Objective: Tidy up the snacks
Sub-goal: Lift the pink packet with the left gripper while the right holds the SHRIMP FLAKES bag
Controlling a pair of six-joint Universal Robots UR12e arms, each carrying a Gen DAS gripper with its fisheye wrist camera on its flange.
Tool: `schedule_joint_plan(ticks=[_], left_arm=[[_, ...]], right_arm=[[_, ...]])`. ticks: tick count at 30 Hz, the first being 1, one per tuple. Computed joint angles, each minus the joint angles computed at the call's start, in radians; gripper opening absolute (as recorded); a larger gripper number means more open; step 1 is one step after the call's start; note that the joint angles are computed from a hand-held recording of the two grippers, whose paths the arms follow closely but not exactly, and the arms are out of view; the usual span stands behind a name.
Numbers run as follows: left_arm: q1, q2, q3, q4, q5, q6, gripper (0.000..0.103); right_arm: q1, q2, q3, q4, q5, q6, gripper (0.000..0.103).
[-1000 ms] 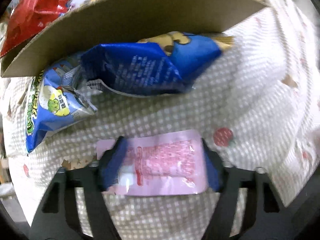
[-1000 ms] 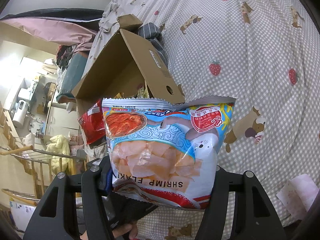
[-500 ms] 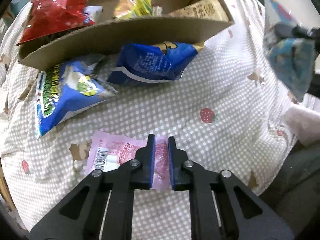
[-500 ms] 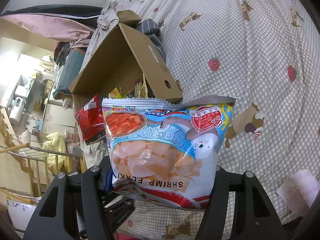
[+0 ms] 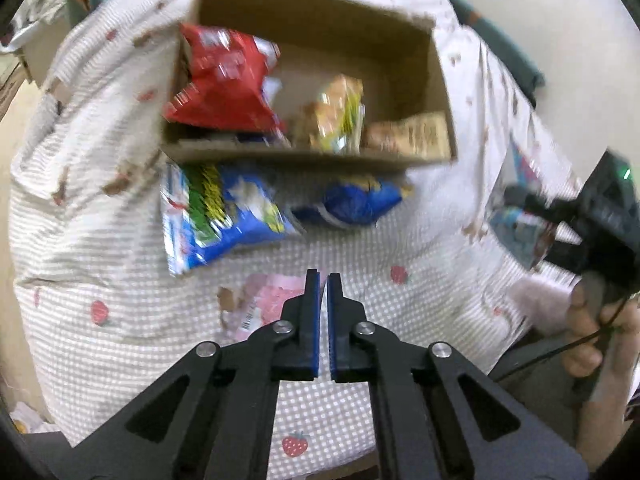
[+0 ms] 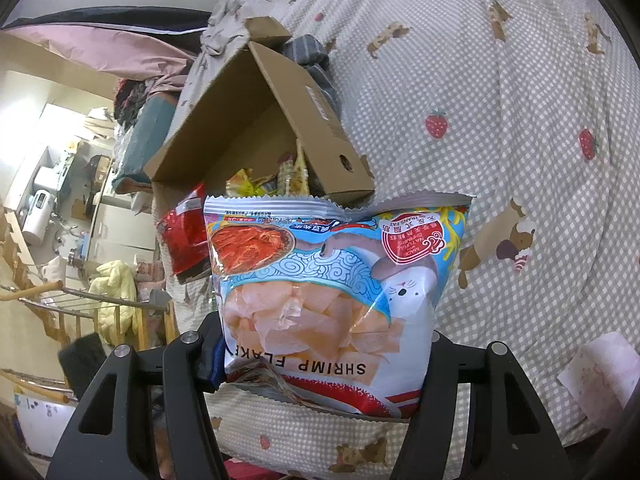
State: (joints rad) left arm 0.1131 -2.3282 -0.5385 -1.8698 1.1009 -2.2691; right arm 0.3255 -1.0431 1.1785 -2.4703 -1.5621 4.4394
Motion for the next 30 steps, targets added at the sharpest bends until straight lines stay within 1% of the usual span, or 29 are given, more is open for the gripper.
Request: schedule_joint_plan(ticks=[3,4,5,6,7,8,9,10,12,13,14,15,16,17,19,20,21,22,23,25,27,28,29,30], left_arm=[[0.008,-0.033,0.076,-0.02,-0.049,-0.023,0.001],[0.012,-0.045,0.109,-0.031,-0.071,-0.02,0.0],[0.012,-0.045,0.11,-0.015,-0.077,-0.017,0.0],[0.011,-0.042,0.105,0.014,-0.075,-0.016,0.0],[0.006,-0.038,0.096,0.041,-0.051,-0.014,0.0],[0.0,-0.034,0.08,0.043,-0.029,-0.008,0.0],[-0.005,-0.049,0.104,0.015,-0.005,-0.003,0.0],[-0.009,-0.059,0.11,-0.008,0.028,-0.009,0.001],[-0.019,-0.041,0.045,0.009,0.094,-0.05,0.01],[-0.024,-0.039,0.022,0.006,0.13,-0.082,0.026],[-0.026,-0.033,-0.01,0.013,0.147,-0.116,0.047],[-0.027,-0.025,-0.041,0.028,0.154,-0.139,0.053],[-0.03,-0.013,-0.08,0.056,0.162,-0.153,0.062],[-0.037,-0.004,-0.114,0.083,0.181,-0.151,0.067],[-0.05,-0.001,-0.147,0.107,0.226,-0.152,0.068],[-0.059,-0.011,-0.143,0.095,0.257,-0.16,0.068],[-0.065,-0.012,-0.15,0.102,0.273,-0.171,0.068],[-0.068,-0.006,-0.169,0.128,0.275,-0.174,0.072],[-0.073,0.0,-0.186,0.148,0.276,-0.166,0.083],[-0.089,0.001,-0.195,0.133,0.312,-0.142,0.095],[-0.101,0.03,-0.254,0.198,0.344,-0.099,0.096],[-0.103,0.043,-0.282,0.224,0.342,-0.074,0.092],[-0.103,0.053,-0.303,0.251,0.344,-0.072,0.085],[-0.101,0.055,-0.306,0.258,0.34,-0.079,0.084]], right_arm=[[0.003,0.003,-0.01,-0.012,-0.006,-0.027,0.063],[0.004,0.004,-0.014,-0.015,-0.009,-0.038,0.063],[0.005,0.008,-0.023,-0.015,-0.014,-0.054,0.063],[0.005,0.012,-0.032,-0.012,-0.015,-0.062,0.063],[0.006,0.016,-0.039,-0.009,-0.015,-0.071,0.063],[0.005,0.02,-0.047,-0.002,-0.013,-0.077,0.063],[0.005,0.023,-0.05,0.002,-0.011,-0.078,0.063],[0.004,0.025,-0.054,0.008,-0.007,-0.076,0.063],[0.003,0.028,-0.057,0.016,0.004,-0.07,0.063],[0.003,0.029,-0.056,0.018,0.005,-0.069,0.063],[0.003,0.029,-0.057,0.023,0.006,-0.07,0.063],[0.003,0.031,-0.06,0.03,0.008,-0.072,0.063],[0.002,0.031,-0.061,0.036,0.011,-0.073,0.063],[0.002,0.032,-0.062,0.039,0.012,-0.071,0.063],[0.001,0.033,-0.063,0.044,0.014,-0.063,0.063],[0.0,0.032,-0.06,0.046,0.015,-0.06,0.063],[0.001,0.031,-0.06,0.048,0.015,-0.059,0.063],[0.0,0.03,-0.058,0.05,0.016,-0.06,0.063],[0.0,0.031,-0.059,0.052,0.016,-0.06,0.063],[0.0,0.029,-0.056,0.053,0.018,-0.06,0.063],[-0.001,0.029,-0.057,0.059,0.02,-0.061,0.063],[-0.002,0.03,-0.058,0.061,0.021,-0.063,0.063],[-0.002,0.031,-0.059,0.063,0.021,-0.064,0.063],[-0.002,0.031,-0.06,0.065,0.021,-0.063,0.063]])
